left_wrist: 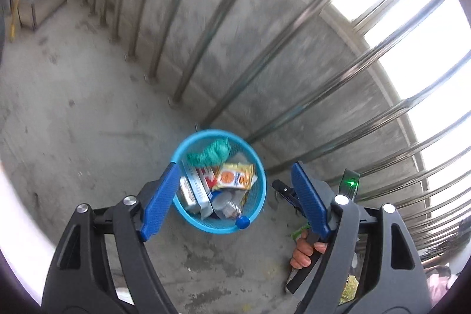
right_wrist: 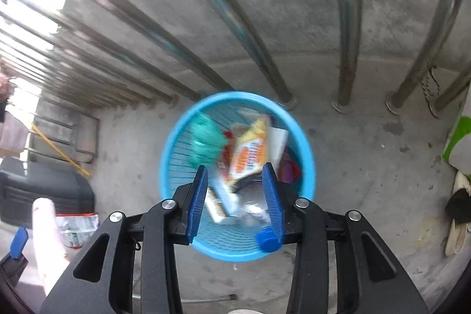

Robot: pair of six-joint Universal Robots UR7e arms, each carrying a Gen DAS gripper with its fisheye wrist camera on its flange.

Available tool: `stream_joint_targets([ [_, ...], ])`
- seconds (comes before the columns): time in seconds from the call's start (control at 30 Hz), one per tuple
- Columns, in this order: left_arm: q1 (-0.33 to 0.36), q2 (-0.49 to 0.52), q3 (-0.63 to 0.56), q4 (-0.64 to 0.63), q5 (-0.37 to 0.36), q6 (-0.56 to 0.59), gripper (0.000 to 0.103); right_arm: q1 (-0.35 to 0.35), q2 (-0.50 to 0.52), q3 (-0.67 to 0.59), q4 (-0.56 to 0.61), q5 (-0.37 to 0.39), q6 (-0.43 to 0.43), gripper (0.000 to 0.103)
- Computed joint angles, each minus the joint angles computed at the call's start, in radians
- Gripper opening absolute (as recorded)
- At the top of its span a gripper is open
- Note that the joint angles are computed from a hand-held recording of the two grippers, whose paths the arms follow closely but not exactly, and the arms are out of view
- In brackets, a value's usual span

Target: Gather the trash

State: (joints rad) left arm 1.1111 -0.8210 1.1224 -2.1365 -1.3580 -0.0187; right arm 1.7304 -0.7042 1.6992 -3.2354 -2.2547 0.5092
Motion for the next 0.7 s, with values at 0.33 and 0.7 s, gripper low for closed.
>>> stream_joint_targets([
  [0.33,-0.109,-0.393,0.393,-0.34,0.217,0.065,0.091,0.227,0.074,-0.165,-0.079,-0.041,-0.372,0.061],
  [0.7,-0.31,-0.817,0.821,-0.485,0.75,0.003,0.094,0.426,0.18,-0.284,0.079,0.188,-0.679,0.086],
])
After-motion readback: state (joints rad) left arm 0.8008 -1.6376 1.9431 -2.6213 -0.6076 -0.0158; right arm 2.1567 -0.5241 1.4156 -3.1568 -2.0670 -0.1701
